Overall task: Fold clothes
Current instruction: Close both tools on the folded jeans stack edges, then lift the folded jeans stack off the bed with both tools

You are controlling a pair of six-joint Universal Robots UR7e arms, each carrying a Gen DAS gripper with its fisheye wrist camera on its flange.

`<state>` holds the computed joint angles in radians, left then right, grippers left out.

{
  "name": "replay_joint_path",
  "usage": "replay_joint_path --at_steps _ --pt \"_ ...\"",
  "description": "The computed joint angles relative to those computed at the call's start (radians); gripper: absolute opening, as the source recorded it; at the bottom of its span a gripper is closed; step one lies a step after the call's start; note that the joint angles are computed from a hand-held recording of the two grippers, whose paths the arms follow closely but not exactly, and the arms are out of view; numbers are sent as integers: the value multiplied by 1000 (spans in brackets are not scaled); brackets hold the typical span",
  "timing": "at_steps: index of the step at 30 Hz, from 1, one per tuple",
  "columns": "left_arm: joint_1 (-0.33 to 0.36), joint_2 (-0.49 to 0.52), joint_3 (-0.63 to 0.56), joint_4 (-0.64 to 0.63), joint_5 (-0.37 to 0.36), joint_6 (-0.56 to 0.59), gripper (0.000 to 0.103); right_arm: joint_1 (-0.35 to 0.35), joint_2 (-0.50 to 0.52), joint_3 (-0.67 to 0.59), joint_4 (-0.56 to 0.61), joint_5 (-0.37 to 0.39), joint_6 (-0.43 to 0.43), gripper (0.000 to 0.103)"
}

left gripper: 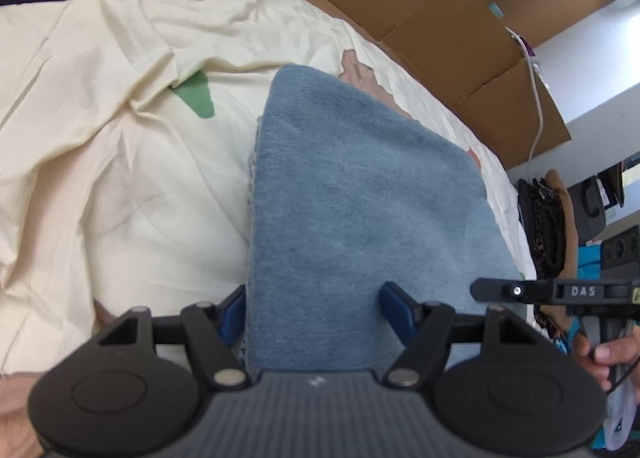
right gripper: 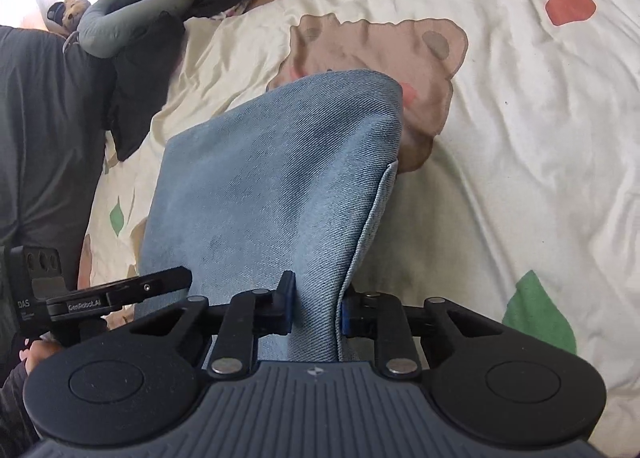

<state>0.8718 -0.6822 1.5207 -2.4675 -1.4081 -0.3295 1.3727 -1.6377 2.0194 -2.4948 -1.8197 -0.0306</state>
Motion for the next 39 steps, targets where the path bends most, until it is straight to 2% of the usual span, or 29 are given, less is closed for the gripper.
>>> replay_joint_path --at_steps 6,9,20,30,33,36,39 --pt "-12 14 -3 -10 -1 -18 73 14 -9 -23 36 -35 -16 21" --pt "-19 23 -9 -8 -8 -27 73 8 -20 -40 72 -30 -29 21" --pt "-63 102 -59 -17 -62 -42 71 -74 -122 -73 204 -24 -84 21" --pt "-90 177 -120 8 -152 -24 67 -219 -262 -31 235 61 -101 21" --pt "-95 197 -146 28 -150 3 67 -280 -296 22 176 121 -158 22" --pt "-78 194 -144 31 -181 12 68 -336 -332 108 54 183 -156 24" --pt "-64 199 -155 48 -210 21 72 -408 -361 158 9 266 -170 30"
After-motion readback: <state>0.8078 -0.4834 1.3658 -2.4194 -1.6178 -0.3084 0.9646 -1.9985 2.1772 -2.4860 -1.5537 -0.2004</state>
